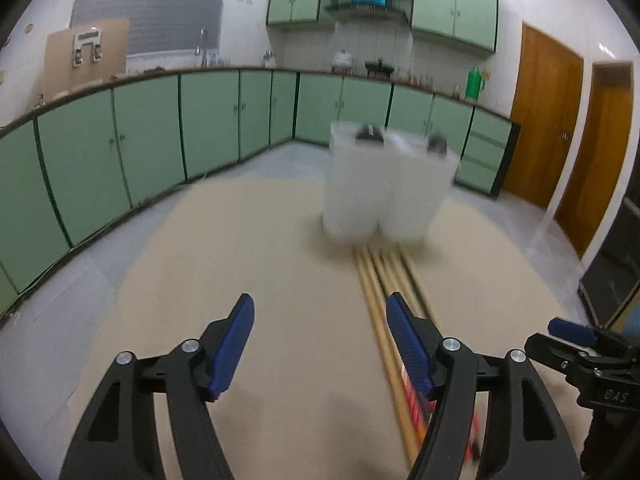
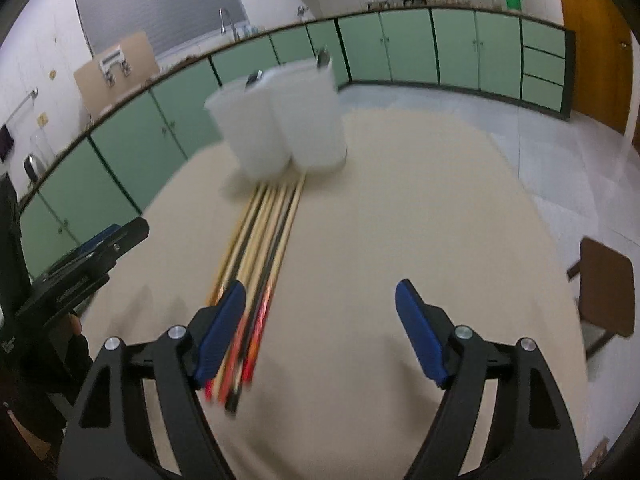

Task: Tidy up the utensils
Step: 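Withdraw both open tools from the holder back toward the chopsticks, then grasp the red-patterned chopstick end with the right tool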

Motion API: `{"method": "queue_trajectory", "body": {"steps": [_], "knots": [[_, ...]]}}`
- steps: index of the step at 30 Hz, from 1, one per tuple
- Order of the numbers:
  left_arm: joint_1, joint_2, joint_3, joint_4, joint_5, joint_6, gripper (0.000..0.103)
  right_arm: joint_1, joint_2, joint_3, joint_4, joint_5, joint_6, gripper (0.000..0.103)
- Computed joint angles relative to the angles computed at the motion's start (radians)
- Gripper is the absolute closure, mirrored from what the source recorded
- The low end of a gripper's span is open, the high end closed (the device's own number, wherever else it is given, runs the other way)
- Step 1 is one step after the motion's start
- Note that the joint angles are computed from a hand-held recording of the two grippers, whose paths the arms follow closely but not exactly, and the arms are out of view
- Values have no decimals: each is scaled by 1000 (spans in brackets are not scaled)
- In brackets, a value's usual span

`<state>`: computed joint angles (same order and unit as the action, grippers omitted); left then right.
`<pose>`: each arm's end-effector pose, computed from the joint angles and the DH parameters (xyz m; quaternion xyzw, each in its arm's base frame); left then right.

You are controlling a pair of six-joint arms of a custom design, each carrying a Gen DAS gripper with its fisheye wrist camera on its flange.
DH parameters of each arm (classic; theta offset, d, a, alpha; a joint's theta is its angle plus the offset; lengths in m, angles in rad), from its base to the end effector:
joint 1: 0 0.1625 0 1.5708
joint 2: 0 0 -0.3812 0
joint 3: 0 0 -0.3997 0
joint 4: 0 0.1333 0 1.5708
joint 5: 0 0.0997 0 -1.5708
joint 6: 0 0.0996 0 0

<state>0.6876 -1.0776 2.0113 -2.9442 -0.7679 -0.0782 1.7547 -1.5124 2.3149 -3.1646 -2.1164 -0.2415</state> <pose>-0.2856 -0.4998 0.1568 0.2735 0.8599 -0.3543 0.2453 0.1590 -0.4085 0.2667 0.0861 -0.8905 0.3638 0.2592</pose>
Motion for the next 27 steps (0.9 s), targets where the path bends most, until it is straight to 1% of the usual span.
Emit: {"method": "queue_trajectory", "body": {"steps": [4, 8, 11, 15, 19, 22, 25, 27], "knots": [[-18, -55, 70, 88, 17, -95, 36, 26, -13, 57, 25, -26, 55, 34], [-26, -84, 106, 132, 18, -147, 36, 47, -3, 76, 35, -49, 52, 37], [-34, -96, 124, 167, 18, -168, 36, 67, 26, 72, 33, -89, 38, 40], [-41, -107, 137, 208, 25, -184, 36, 64, 29, 70, 43, -121, 29, 41], [-38, -119, 142, 226, 25, -202, 35, 77, 68, 68, 11, -165, -6, 40], [-35, -122, 139, 233, 23, -208, 35, 87, 87, 57, 16, -158, -9, 41], [-35, -128, 142, 236, 23, -203, 35, 88, 101, 44, 11, -161, -8, 44], [-32, -132, 142, 242, 19, -204, 35, 87, 113, 34, 6, -168, -5, 49]]}}
